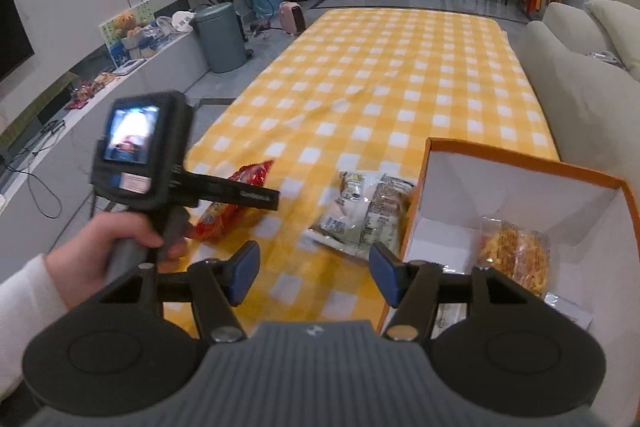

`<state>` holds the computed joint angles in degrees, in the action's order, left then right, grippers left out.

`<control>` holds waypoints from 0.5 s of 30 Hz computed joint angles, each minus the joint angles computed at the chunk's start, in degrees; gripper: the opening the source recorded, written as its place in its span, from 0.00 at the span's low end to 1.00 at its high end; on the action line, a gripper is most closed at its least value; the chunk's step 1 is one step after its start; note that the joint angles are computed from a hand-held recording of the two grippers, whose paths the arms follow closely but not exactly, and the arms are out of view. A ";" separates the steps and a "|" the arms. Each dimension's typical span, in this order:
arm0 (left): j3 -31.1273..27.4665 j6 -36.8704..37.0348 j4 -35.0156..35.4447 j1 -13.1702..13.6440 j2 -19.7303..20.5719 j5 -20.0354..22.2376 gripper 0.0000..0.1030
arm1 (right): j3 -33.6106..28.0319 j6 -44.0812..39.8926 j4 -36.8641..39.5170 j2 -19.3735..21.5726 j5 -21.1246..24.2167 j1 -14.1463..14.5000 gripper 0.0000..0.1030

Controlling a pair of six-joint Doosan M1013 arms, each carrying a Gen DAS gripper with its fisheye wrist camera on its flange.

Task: Organize snacks
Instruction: 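Grasp the red bag with the left gripper while the right grasps the clear white-ball bag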

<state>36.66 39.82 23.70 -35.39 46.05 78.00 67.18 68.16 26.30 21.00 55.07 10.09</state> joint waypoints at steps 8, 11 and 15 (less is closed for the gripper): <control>10.31 -4.90 0.12 -0.10 -5.73 -10.04 0.80 | 0.32 0.47 -0.27 -0.12 -0.02 -0.08 0.58; 12.02 -5.72 -1.51 0.09 -7.00 -11.78 0.79 | 0.31 0.73 -0.53 -0.12 -0.12 -0.07 0.58; 14.55 -7.96 0.08 -0.57 -8.96 -13.57 0.79 | 0.10 0.37 0.31 -0.13 0.45 -0.31 0.58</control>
<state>51.21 31.87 23.78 -35.95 37.09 64.43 67.28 68.53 26.61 20.86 55.52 9.78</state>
